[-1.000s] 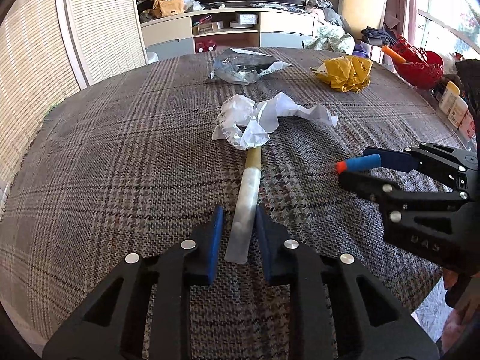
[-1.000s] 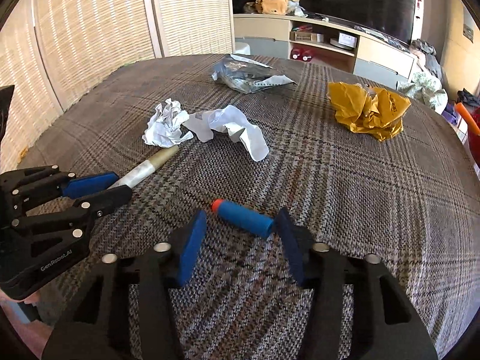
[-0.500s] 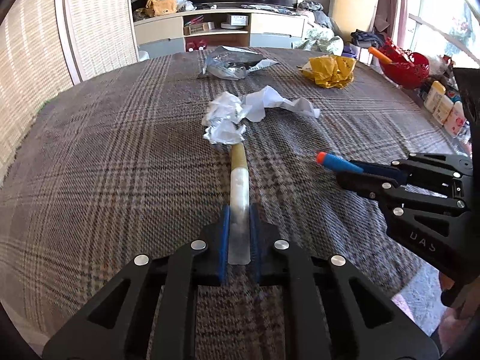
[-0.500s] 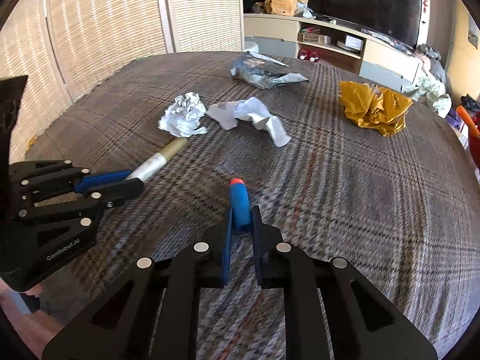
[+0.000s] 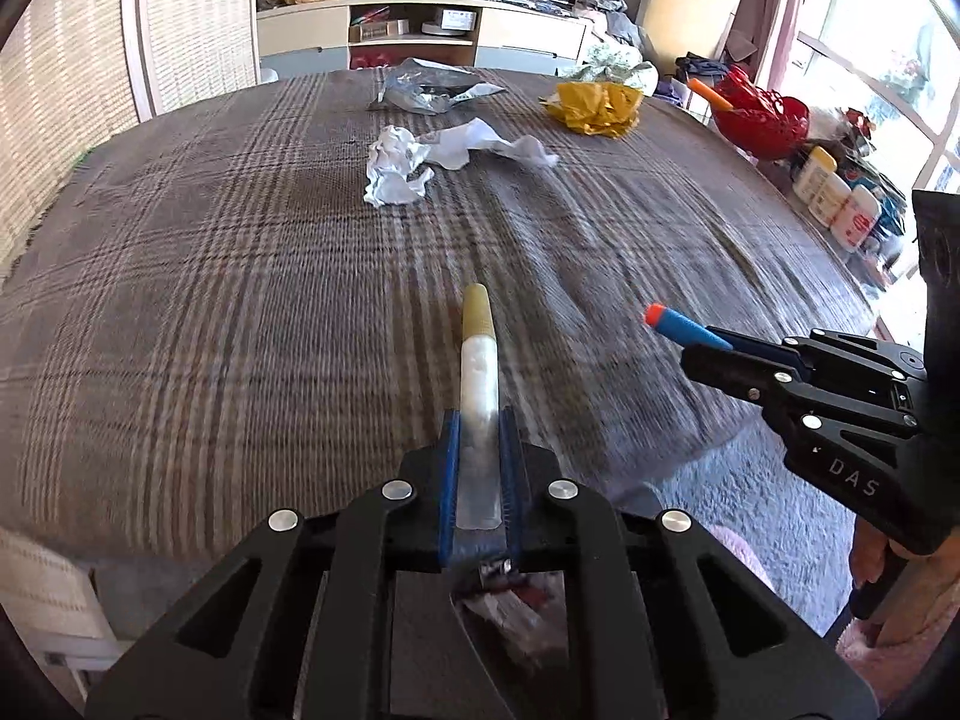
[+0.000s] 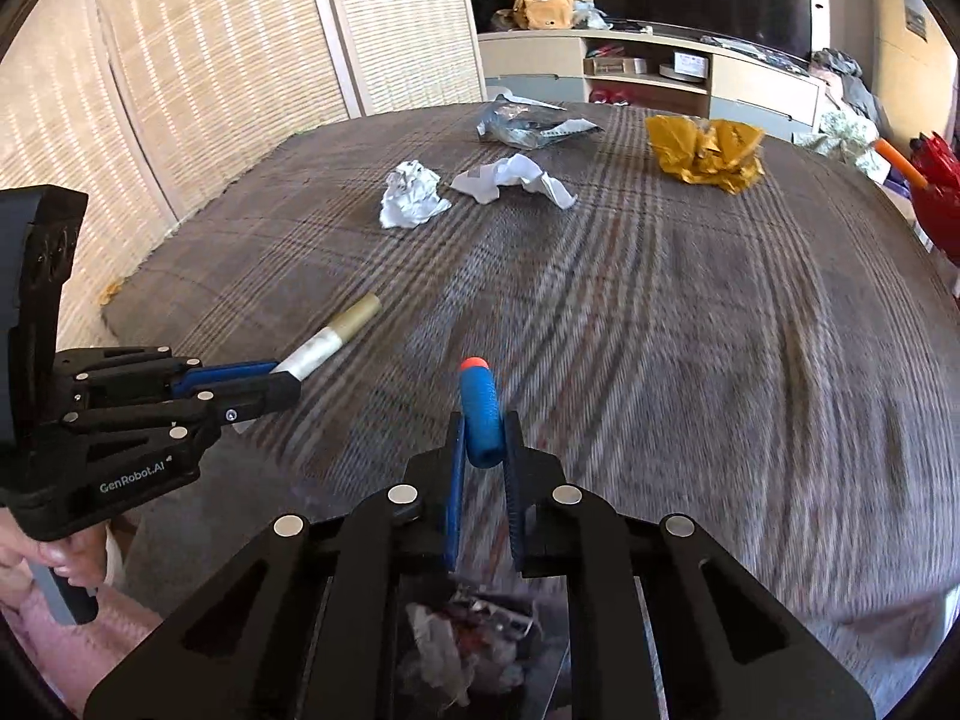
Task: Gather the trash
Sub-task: 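Carry the marker tube and blue dart down toward the bin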
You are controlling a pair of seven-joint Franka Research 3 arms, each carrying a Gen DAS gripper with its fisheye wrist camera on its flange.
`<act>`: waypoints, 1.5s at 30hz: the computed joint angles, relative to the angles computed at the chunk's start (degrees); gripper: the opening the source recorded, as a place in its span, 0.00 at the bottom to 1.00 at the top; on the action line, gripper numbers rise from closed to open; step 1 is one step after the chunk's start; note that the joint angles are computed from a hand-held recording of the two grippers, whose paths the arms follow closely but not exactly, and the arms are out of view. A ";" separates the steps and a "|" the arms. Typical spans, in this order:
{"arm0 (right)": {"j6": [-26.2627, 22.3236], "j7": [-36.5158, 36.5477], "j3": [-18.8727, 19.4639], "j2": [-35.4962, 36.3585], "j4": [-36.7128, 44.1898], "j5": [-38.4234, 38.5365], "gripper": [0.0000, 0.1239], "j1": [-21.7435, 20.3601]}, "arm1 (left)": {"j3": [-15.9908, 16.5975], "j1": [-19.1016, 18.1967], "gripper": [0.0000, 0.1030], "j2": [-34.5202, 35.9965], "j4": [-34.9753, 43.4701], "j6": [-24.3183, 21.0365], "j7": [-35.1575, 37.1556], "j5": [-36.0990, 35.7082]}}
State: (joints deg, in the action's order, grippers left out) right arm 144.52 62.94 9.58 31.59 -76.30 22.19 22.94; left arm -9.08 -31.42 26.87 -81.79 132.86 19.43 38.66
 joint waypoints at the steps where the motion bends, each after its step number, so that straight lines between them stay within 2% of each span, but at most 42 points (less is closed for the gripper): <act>1: 1.04 -0.63 0.41 -1.78 -2.65 0.97 0.11 -0.55 | 0.06 -0.60 0.11 -0.45 -0.37 -0.36 -0.69 0.59; 8: 6.25 -5.42 1.89 -12.03 -16.92 7.86 0.11 -2.88 | -0.83 -3.86 0.11 -3.34 -3.07 -1.39 -6.73 5.24; 17: 8.27 -7.17 0.48 -19.27 -27.87 12.00 0.11 -2.60 | -2.23 -6.30 0.11 -4.07 -7.80 2.48 -16.05 8.72; 22: 8.31 -6.40 -0.24 -20.22 -30.69 12.02 0.11 -2.45 | -2.64 -6.61 0.11 -3.11 -9.22 4.19 -19.41 8.37; 29: 7.61 -4.16 -0.63 -19.54 -32.56 11.54 0.11 -2.35 | -2.88 -6.66 0.11 -0.64 -10.11 7.61 -20.58 5.07; 36: 4.81 -2.17 -0.59 -17.53 -32.20 11.59 0.11 -2.73 | -2.85 -7.03 0.11 1.95 -8.61 6.61 -17.98 1.97; 39: 3.73 -1.17 -0.63 -16.58 -31.86 10.64 0.11 -2.59 | -3.75 -5.93 0.11 3.41 -8.19 7.86 -14.98 -1.79; 45: 2.10 0.82 -0.72 -14.92 -30.38 8.72 0.11 -2.31 | -3.57 -5.45 0.11 4.22 -8.52 10.40 -12.69 -5.75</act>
